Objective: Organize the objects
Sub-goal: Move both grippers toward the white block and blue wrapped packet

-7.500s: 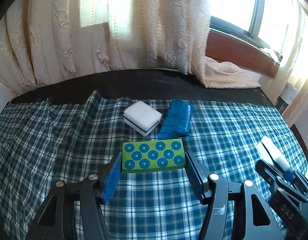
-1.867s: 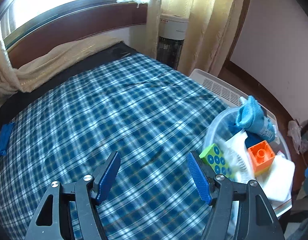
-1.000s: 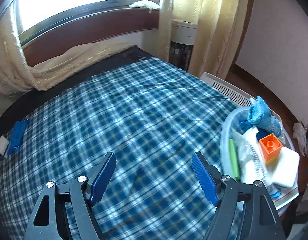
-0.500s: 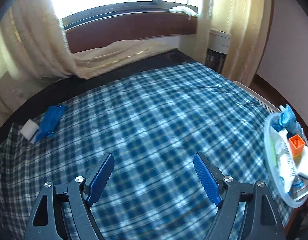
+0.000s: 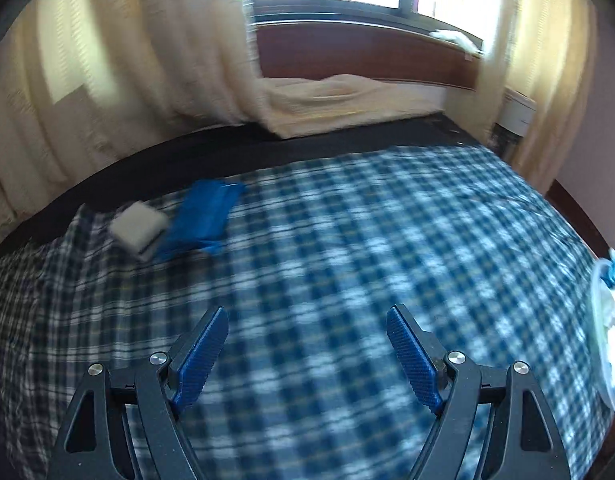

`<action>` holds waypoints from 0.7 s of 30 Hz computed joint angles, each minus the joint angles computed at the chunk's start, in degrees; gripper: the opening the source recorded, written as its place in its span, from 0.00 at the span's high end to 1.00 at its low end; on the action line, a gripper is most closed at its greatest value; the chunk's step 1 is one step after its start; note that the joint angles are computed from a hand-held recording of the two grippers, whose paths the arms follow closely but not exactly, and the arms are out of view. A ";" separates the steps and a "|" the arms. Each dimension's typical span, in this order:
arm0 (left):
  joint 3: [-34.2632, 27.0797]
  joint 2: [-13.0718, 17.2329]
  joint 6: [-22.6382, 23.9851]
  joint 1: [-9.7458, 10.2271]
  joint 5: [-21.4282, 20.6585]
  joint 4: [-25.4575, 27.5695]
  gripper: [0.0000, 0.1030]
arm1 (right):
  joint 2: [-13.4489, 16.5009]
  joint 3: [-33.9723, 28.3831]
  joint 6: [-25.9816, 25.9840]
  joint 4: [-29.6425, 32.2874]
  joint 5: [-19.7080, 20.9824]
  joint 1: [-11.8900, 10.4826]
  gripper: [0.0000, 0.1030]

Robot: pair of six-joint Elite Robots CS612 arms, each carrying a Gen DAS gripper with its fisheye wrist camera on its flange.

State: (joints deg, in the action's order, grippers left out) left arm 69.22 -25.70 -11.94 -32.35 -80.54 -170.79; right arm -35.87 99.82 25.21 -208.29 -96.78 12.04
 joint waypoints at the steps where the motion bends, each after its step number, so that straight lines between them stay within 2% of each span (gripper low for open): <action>1: -0.17 0.09 -0.56 0.31 0.48 0.26 0.18 | 0.27 -0.75 -0.33 0.68 0.72 0.17 0.26; 11: -4.15 1.98 -6.27 3.63 5.44 6.10 0.18 | 1.93 -4.84 -0.52 5.30 6.49 0.56 0.26; 21: -10.93 5.49 -8.19 5.36 12.06 11.92 0.18 | 2.85 -6.98 -0.75 8.33 9.05 0.37 0.26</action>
State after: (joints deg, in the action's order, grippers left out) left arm 58.29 -20.21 -20.13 -27.00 -68.48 -158.86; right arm -33.02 92.84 24.46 -199.97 -87.73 12.41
